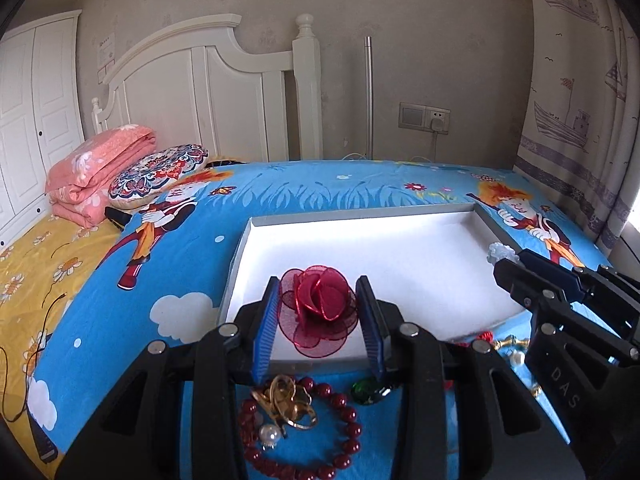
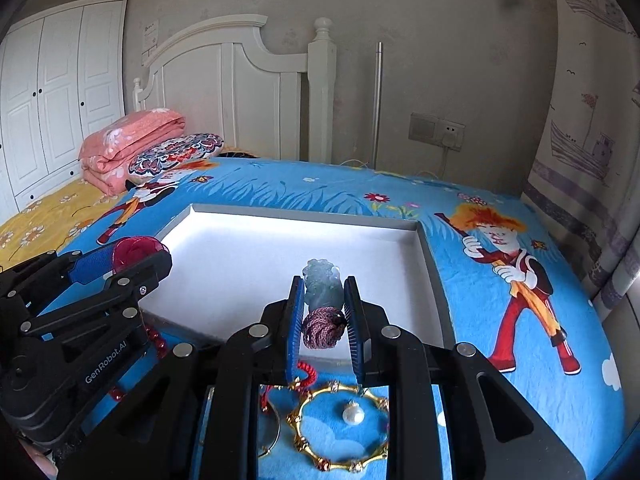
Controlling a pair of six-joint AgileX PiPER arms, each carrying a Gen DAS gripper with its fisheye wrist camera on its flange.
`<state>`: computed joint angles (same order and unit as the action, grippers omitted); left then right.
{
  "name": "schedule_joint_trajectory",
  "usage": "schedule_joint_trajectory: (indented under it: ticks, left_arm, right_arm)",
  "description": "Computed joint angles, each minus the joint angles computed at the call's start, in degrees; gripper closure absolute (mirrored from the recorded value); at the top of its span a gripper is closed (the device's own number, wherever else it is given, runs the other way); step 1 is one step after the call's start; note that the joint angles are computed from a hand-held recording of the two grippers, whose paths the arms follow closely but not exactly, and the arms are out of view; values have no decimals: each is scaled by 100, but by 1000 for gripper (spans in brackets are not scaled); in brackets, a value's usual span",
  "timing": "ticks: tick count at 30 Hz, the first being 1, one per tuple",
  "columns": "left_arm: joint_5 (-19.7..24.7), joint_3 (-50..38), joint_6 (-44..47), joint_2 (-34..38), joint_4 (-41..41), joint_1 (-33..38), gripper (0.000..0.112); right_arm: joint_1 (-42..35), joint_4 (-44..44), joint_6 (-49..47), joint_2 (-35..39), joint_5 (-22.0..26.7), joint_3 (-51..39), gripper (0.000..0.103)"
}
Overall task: Organize jewelry
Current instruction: 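Grasp the red fabric rose with the left gripper while the right carries the pendant, then lower rose and pendant into the tray and open both grippers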
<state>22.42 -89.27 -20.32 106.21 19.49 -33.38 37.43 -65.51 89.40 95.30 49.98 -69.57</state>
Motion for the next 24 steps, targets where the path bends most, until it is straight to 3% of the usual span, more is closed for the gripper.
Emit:
schedule_joint_trajectory:
  ticks: [9, 12, 13, 14, 15, 16, 17, 20, 24]
  left_arm:
    - [1811, -3290, 241, 2024, -117, -19, 74]
    - [2194, -3965, 424, 2436, -282, 40, 73]
    - [2285, -4105, 484, 2527, -332, 64, 69]
    - [2372, -4224, 568, 2591, -447, 97, 57]
    - [2406, -4282, 592, 2614, -518, 124, 45]
    - [2331, -4182, 511, 2555, -457, 126, 43]
    - [2236, -4020, 415, 2463, -353, 109, 42]
    - [1941, -3503, 444, 2147, -406, 137, 42]
    - [1232, -2278, 347, 1413, -374, 168, 38]
  right_arm:
    - [-1089, 883, -1154, 778, -541, -1146, 81]
    - [-1299, 1235, -1470, 946, -628, -1360, 81]
    - [-1316, 1239, -1471, 980, -604, -1389, 81]
    - [-1338, 1295, -1522, 998, -598, -1408, 78]
    - [-1355, 1316, -1514, 976, -622, -1380, 74]
    - [-1348, 1266, -1427, 929, -646, -1309, 66]
    - [-1333, 1205, -1348, 868, -664, -1230, 64]
    - [-1223, 1085, -1208, 645, -677, -986, 64]
    - [-925, 778, -821, 193, -600, -461, 64]
